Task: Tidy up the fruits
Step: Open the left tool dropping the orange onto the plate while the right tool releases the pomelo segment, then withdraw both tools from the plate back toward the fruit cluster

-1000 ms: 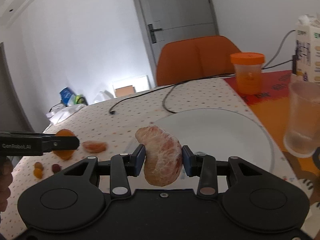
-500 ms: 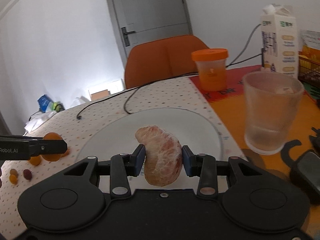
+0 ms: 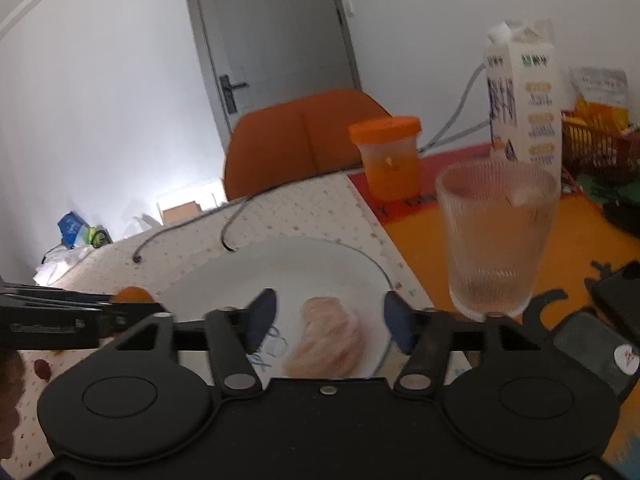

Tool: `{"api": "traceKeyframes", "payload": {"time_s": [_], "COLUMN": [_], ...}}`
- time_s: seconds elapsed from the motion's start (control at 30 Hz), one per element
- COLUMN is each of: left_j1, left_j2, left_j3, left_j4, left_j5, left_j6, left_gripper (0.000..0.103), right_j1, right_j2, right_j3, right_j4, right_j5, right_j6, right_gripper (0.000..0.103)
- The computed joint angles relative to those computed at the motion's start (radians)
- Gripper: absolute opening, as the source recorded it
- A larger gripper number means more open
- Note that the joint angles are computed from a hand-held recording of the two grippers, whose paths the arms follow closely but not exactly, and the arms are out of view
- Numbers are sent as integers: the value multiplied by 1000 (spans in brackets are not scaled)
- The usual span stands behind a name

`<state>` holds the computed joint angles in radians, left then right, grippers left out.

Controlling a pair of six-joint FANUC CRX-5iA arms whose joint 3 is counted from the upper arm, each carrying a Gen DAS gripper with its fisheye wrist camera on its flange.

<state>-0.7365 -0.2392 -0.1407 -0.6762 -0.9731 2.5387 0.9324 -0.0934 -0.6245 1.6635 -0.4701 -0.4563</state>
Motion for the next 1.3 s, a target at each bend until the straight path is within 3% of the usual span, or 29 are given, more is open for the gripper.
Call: {"api": "traceKeyframes", "payload": {"time_s": [0.07, 0.17, 0.37, 0.73, 0.9, 1.3], "left_j1": [-4, -18, -35, -117, -138, -214], "left_j2": [-5, -19, -60, -137, -178, -295], "left_j3": [2, 2, -14, -40, -60, -122], "left_j4": [-6, -28, -57, -168, -190, -235], "left_j5": [-6, -33, -104, -272, -330, -477], "left_j6": [2, 19, 60, 162, 201, 302], "left_gripper": [40, 43, 44, 79, 82, 84], "right_j1": [-3, 5, 31, 88, 118, 170], "right_j2": [-5, -3, 7, 26, 39, 66], "right_j3": [-1, 1, 12, 37, 55, 96], "right_j4": [11, 12, -35, -77, -116, -156], "right_j5": [17, 11, -14, -39, -48, -7], "right_j6": [-20, -17, 6, 51, 94, 154], "right_gripper": [63, 73, 77, 93, 103, 103]}}
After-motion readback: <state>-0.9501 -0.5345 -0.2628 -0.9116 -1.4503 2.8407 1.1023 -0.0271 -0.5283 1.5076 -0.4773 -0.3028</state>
